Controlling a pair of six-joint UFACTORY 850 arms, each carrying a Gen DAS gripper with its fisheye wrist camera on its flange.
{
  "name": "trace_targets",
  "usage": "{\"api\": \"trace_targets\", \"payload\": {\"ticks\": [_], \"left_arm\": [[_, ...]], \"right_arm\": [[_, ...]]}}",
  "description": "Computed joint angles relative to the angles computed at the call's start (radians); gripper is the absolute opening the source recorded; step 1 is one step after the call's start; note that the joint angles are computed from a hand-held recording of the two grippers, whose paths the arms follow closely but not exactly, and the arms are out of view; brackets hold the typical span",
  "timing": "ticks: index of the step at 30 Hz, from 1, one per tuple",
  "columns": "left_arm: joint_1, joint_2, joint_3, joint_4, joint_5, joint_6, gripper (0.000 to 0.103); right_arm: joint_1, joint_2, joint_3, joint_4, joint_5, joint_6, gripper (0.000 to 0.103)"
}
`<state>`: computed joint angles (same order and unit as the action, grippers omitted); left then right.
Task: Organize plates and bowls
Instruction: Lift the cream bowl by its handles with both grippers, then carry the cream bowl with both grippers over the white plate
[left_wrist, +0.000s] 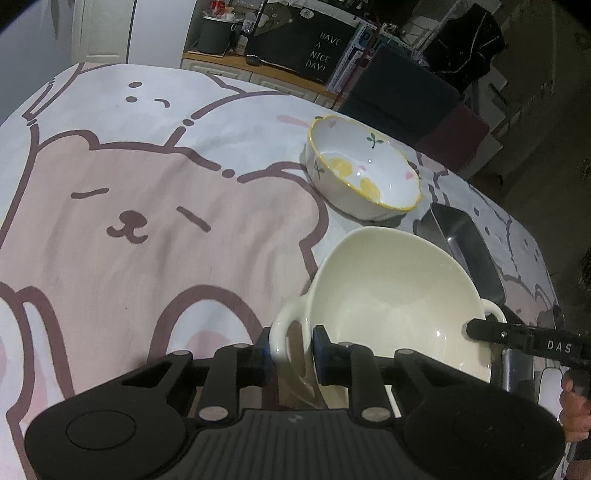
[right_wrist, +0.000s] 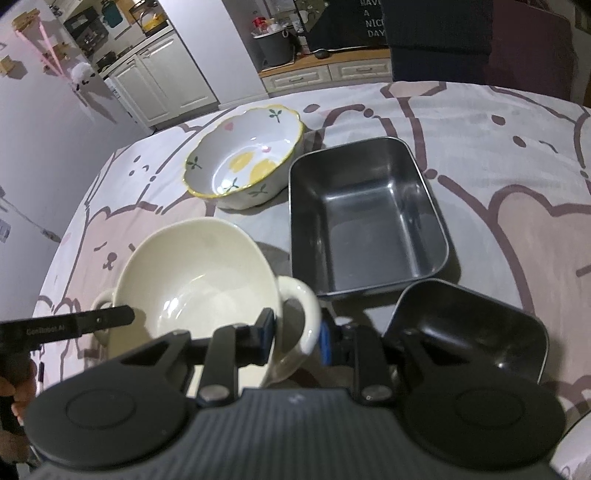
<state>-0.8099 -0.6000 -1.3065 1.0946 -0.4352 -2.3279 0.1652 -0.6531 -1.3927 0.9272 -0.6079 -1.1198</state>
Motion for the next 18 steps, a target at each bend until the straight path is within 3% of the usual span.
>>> {"api": "trace_targets", "payload": {"ticks": [8, 18], "left_arm": [[-0.014, 0.01, 0.006, -0.002, -0.014, -0.027, 0.023], [-0.054, 0.041, -0.023, -0.049, -0.094, 0.023, 0.023]], "right_arm": [[-0.003, 0.013, 0.012, -0.002, -0.009, -0.029, 0.029], [-0.032, 0.065, 0.046, 0.049, -0.048, -0.11, 0.029]]}}
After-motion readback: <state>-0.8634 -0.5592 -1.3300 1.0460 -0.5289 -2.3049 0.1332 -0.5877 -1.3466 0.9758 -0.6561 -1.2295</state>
